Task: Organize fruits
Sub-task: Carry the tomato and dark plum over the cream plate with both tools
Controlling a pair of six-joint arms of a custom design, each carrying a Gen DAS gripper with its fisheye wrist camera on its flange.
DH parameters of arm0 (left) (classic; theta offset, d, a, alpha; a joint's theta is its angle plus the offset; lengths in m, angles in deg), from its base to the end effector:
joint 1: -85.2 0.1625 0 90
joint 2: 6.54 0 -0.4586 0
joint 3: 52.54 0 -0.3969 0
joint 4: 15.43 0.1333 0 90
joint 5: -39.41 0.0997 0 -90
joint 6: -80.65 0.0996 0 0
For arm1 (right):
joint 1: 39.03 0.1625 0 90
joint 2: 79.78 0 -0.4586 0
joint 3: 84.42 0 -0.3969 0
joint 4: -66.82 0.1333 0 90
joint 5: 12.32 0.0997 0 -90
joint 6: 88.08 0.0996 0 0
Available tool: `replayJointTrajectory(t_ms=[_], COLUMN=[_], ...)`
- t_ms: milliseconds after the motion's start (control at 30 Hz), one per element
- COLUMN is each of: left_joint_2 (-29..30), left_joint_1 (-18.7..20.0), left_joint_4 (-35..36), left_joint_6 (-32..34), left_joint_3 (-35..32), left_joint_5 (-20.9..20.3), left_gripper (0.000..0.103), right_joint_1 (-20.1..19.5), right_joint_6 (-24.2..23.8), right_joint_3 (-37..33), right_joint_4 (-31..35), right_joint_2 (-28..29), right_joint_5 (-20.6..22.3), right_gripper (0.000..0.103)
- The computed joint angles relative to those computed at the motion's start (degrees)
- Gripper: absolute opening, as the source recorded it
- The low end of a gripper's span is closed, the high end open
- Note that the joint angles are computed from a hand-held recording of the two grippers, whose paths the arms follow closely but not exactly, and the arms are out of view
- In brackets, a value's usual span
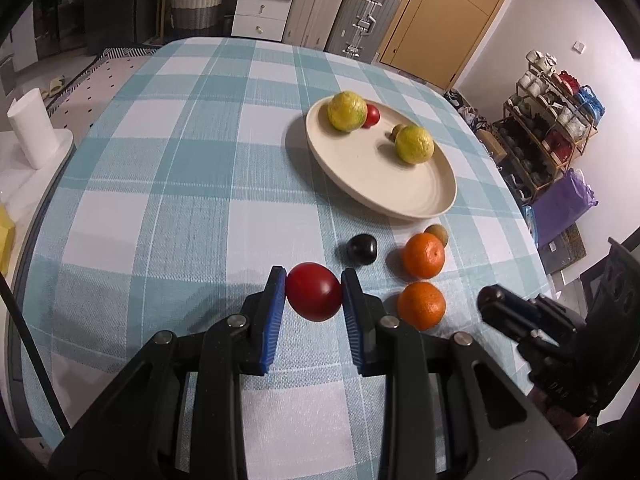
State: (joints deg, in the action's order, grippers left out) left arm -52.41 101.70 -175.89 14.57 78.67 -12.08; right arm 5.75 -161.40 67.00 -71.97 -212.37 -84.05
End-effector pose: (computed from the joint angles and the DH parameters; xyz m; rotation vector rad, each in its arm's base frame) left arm -0.3548 -0.3088 -0.0048 0.2842 2.5655 -0.7289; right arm -0.0253 -0.2569 0.3399 0.7835 -2.6428 0.7572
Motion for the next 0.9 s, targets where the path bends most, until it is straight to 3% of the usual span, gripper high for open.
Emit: replayJointTrajectory(t_ms=[333,800,900], left_joint_2=[1.00,8.46,10.29], left_joint_1=[2.65,10.85,12.66], left_joint_4=[-2.73,-10.15,-11.77], left_joint_6=[6.92,20.70,23.07], left_joint_3=[-3.91,-14.83,-17.35], left_joint_5=[1.75,-1.68,-3.16], left_gripper=[0.025,0.025,0.025], right_joint_1=[7.19,19.35,22.11], right_joint_6=[7.58,18.44,20.96], right_joint_3=[-4.05,-12.40,-15.07], right_joint_4=[-4.93,-17.35,-19.33], right_joint_2=[4.73,22.44,27.61], right_joint_5=[0.65,-3.81,-6.52], right_gripper=[0.025,0.025,0.025])
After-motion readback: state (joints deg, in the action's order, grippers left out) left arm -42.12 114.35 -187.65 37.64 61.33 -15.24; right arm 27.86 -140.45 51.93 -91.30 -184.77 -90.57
